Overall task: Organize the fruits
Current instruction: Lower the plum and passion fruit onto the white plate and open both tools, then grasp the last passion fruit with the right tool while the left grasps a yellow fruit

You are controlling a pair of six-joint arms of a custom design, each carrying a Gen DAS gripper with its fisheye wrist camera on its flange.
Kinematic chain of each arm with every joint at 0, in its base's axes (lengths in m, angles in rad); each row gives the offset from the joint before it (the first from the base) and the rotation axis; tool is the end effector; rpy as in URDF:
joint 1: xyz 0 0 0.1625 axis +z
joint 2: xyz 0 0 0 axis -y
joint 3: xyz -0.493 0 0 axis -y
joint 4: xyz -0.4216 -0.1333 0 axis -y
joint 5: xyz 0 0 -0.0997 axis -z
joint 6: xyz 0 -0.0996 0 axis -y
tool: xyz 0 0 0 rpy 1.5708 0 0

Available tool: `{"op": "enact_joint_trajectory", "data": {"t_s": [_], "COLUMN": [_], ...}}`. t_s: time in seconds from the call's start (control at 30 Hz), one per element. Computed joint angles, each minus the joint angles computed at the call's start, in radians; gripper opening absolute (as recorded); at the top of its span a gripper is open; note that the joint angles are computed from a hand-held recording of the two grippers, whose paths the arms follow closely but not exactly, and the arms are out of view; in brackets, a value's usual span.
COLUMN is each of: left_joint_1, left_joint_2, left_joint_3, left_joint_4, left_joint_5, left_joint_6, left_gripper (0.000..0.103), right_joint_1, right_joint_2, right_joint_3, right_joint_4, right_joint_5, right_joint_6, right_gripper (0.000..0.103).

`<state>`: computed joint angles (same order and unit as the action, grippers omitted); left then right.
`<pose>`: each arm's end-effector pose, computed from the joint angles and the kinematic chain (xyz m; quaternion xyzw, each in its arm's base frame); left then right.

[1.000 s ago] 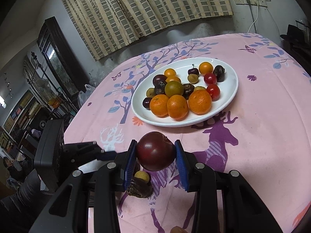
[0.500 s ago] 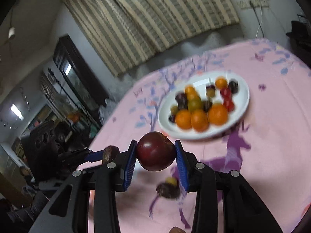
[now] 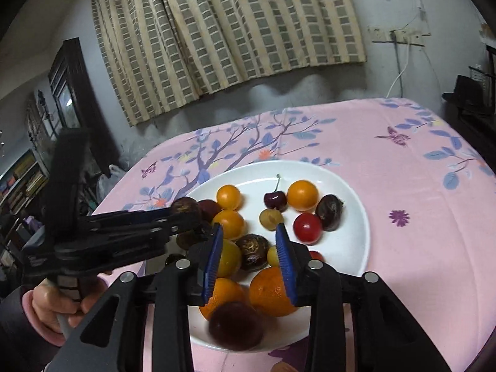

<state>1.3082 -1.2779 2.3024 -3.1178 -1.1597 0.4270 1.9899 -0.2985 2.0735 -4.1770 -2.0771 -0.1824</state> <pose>0.0391 -0.5214 0.2449 0.2700 0.9079 -0.2358 0.2173 0.2881 -0.4379 -0.0904 0.1658 -0.8759 0.4152 0.1814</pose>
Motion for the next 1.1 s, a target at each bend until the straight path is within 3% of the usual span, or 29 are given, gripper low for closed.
{"op": "enact_joint_trajectory", "data": {"t_s": [0.03, 0.07, 0.1, 0.17, 0.27, 0.37, 0.53, 0.63, 0.8, 0.87, 1.1], "left_joint_1": [0.005, 0.005, -0.003, -0.012, -0.032, -0.047, -0.080, -0.051, 0.062, 0.056, 0.064], "left_joint_2": [-0.016, -0.029, -0.047, -0.092, -0.180, -0.294, -0.501, -0.593, -0.563, -0.540, -0.566], "left_joint_3": [0.004, 0.013, 0.034, 0.069, 0.081, 0.155, 0.283, 0.355, 0.414, 0.413, 0.417], "left_joint_4": [0.002, -0.012, -0.050, -0.072, 0.070, 0.059, 0.123, 0.082, -0.133, -0.143, -0.145], "left_joint_5": [-0.018, -0.023, -0.011, -0.018, -0.013, -0.003, 0.108, 0.125, 0.068, 0.114, 0.080], "left_joint_6": [0.003, 0.014, 0.023, 0.011, -0.019, -0.015, -0.036, -0.041, -0.006, -0.008, 0.011], "left_gripper": [0.057, 0.070, 0.099, 0.099, 0.099, 0.099, 0.099, 0.099, 0.099, 0.099, 0.099], "right_joint_1": [0.011, 0.020, 0.036, 0.070, 0.136, 0.189, 0.262, 0.284, 0.298, 0.307, 0.311], "right_joint_2": [-0.005, -0.009, -0.015, -0.021, -0.018, -0.004, 0.049, 0.068, 0.083, 0.094, 0.109], "right_joint_3": [0.014, 0.022, 0.039, 0.059, 0.098, 0.125, 0.085, 0.065, 0.058, 0.047, 0.029], "right_joint_4": [-0.011, -0.017, -0.022, -0.015, 0.025, 0.142, 0.339, 0.406, 0.446, 0.473, 0.493], "right_joint_5": [-0.011, -0.021, -0.032, -0.064, -0.110, -0.116, -0.176, -0.210, -0.239, -0.267, -0.310], "right_joint_6": [0.006, 0.007, 0.007, 0.020, 0.054, 0.126, 0.206, 0.263, 0.356, 0.374, 0.375], "right_gripper": [0.054, 0.059, 0.064, 0.069, 0.075, 0.077, 0.078, 0.078, 0.078, 0.078, 0.073]}}
